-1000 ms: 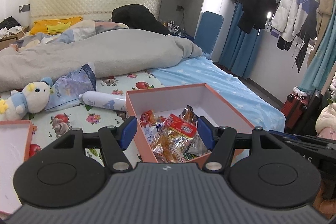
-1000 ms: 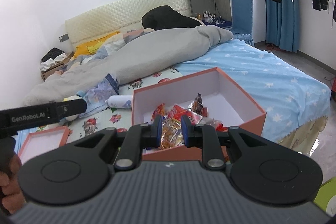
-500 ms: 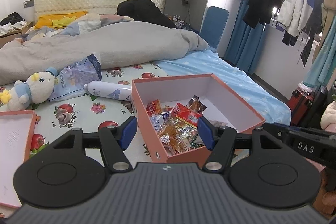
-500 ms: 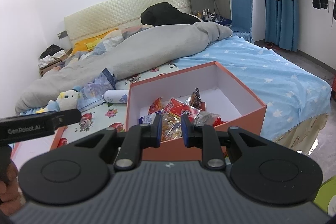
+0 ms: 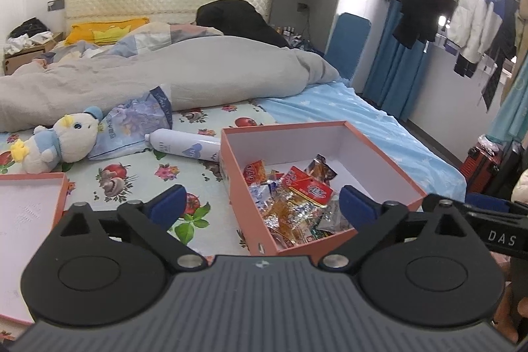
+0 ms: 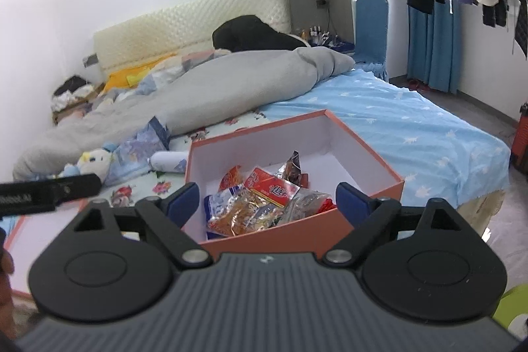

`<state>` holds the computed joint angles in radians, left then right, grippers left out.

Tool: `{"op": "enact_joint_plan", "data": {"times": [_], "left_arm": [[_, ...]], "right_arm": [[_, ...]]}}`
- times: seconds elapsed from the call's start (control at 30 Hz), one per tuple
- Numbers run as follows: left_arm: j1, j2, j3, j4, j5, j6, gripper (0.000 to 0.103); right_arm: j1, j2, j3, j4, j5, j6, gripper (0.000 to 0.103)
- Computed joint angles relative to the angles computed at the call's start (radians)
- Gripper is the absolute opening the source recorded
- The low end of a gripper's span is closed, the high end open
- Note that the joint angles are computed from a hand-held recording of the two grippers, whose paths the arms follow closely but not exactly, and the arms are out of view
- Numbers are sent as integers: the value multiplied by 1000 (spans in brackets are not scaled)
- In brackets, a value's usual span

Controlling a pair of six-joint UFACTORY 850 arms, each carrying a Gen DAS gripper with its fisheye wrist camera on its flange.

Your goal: Organize snacks

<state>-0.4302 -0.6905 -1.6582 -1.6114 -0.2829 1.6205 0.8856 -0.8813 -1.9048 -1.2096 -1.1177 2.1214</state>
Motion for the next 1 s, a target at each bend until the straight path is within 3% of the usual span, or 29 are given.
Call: {"op": "enact_joint_plan", "data": {"times": [0.37,1.0], "left_arm": [[-5,-8,-21,100,50,-98,102],[-1,-10,-30,180,51,-169,103]], "right_arm": [[-2,-9,-14,23,-19,-13,91],[3,-19,-41,15,-32,-33,91]]}}
